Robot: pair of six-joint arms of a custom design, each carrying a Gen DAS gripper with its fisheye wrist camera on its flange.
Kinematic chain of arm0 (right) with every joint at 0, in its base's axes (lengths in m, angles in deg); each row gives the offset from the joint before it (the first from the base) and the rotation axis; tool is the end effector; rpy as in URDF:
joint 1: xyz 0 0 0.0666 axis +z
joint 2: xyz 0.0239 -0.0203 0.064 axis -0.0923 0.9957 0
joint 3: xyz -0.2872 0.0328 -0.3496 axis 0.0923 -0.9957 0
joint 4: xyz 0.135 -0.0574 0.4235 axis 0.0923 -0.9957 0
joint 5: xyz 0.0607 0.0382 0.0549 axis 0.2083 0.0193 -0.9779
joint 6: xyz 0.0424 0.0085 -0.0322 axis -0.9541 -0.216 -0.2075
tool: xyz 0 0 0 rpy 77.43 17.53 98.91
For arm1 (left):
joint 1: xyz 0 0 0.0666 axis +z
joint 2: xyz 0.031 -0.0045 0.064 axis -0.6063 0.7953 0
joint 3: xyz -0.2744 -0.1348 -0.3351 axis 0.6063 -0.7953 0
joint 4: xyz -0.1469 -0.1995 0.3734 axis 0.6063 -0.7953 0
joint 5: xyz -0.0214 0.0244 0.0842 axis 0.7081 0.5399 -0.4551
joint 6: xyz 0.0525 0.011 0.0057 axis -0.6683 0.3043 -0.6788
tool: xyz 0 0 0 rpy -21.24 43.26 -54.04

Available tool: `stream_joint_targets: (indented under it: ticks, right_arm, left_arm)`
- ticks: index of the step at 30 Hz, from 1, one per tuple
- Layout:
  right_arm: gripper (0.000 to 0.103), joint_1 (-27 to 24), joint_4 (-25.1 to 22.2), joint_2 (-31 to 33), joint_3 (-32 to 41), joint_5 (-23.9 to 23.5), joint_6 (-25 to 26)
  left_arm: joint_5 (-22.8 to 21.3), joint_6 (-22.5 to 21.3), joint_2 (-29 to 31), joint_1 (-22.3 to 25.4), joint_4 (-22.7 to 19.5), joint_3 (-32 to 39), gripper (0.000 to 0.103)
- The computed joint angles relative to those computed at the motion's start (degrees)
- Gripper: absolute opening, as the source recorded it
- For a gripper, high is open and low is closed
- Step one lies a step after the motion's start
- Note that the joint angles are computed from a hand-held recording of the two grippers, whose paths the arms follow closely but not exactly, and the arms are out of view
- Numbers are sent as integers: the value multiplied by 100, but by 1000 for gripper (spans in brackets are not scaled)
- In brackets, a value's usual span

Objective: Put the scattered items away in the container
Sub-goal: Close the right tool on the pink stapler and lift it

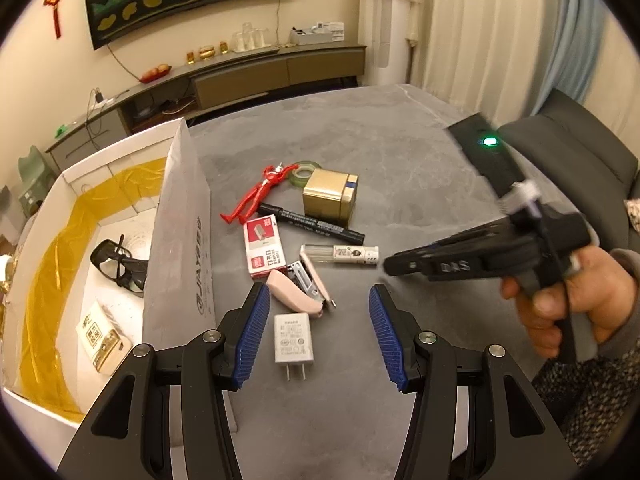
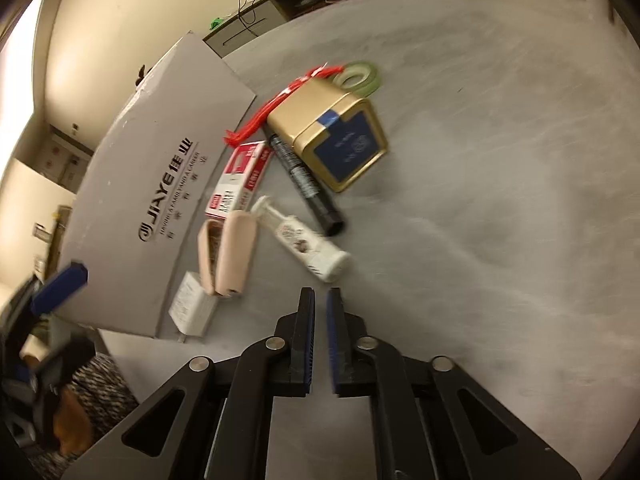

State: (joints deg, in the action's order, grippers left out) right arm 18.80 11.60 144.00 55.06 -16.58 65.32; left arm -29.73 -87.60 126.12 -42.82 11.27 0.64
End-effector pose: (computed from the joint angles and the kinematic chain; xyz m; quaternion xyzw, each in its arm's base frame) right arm 0.4649 0.2233 0.3616 -0.1752 0.9405 0.2525 0.1449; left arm 0.4354 -0.0490 0.4622 0.1961 0.9193 -0.0599 0.3361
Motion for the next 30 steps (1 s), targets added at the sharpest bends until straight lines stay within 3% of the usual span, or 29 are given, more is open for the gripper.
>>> stream_joint_targets:
  ticks: [5,7,8,14,17,22,26,30]
  right_arm:
    - [15,215,158,-172,8,-86,398]
    - [30,432,436,-274,-32,231,632]
    - [32,516,551,-301,-50,359,715]
    - [32,896,1125,-210,-129,686,980]
    - [32,946,1257,-28,-205,576,629]
    - [30,553,1224,195,-131,-168,-397]
    - [23,13,1250,309,-218,-1168,-1360]
    - [21,-276,1159,342,-258,-1505,-1668]
  left_arm:
    - [45,482,-13,173,306,15,55]
    - [229,777,-64,351,460,46,55]
    - [388,910,-51,468,459,93,55]
    - [1145,1165,241,842,-51,386,55]
    - [1154,1038,234,770,-153,355,55]
    - [878,872,78,646,25,248,55]
    - [912,926,162,649,-45,293,55]
    - [866,906,210,550,-116,287,55]
